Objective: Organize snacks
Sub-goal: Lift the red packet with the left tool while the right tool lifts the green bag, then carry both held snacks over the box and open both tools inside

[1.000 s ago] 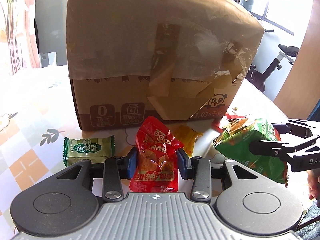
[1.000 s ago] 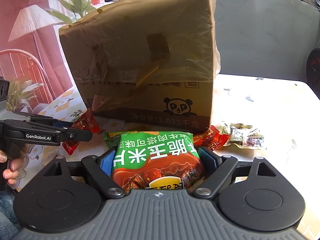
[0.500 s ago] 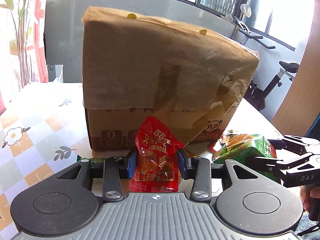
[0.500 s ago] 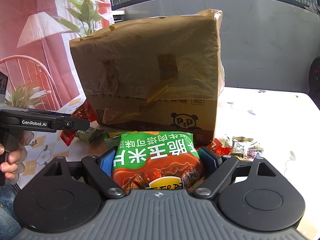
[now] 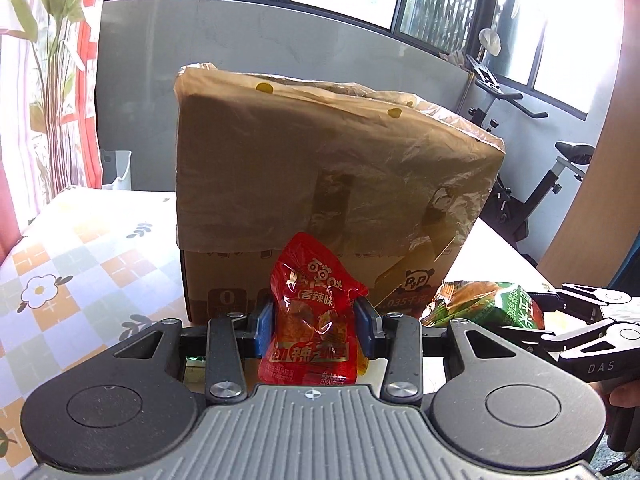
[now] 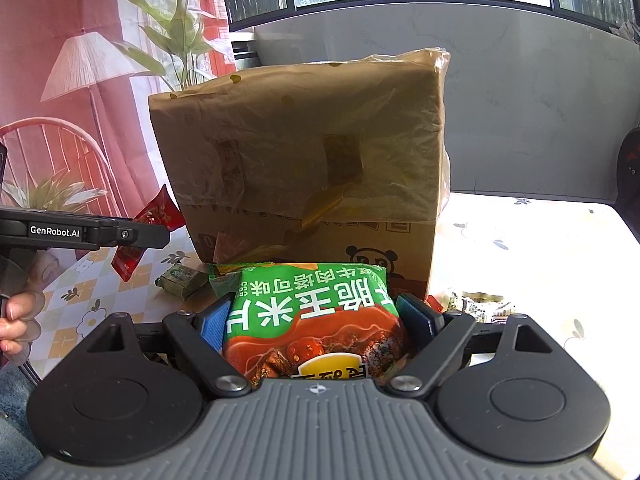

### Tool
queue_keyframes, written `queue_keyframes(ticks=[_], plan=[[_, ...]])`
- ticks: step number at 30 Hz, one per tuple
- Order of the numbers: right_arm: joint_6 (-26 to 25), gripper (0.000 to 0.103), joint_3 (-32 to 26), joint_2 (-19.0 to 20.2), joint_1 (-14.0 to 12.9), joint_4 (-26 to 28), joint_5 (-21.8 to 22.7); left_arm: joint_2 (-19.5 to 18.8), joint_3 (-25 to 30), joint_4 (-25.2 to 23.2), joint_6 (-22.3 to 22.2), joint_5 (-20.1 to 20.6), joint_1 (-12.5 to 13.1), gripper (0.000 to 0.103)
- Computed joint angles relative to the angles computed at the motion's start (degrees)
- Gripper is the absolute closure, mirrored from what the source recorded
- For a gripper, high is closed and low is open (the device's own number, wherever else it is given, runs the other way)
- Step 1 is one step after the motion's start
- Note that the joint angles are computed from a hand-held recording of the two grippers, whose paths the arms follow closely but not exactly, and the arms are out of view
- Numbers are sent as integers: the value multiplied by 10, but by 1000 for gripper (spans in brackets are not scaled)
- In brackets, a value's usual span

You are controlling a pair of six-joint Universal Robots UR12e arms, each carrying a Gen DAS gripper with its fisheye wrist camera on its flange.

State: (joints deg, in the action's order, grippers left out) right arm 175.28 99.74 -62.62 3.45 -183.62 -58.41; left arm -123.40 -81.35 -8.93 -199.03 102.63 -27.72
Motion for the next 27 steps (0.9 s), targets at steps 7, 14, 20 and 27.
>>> queue_keyframes(ticks=[7, 14, 20, 27], plan=[[7, 17, 1, -3, -3, -30, 8, 3, 0, 19, 6, 9, -2, 60], [13, 17, 2, -4, -5, -51, 15, 4, 1, 28, 12, 16, -5, 60], [28, 17, 1, -3, -9, -76, 32, 8, -1, 50, 33, 32, -9, 60], [64, 17, -2, -4, -15, -120, 40, 9, 4, 74, 42, 30, -11, 60]])
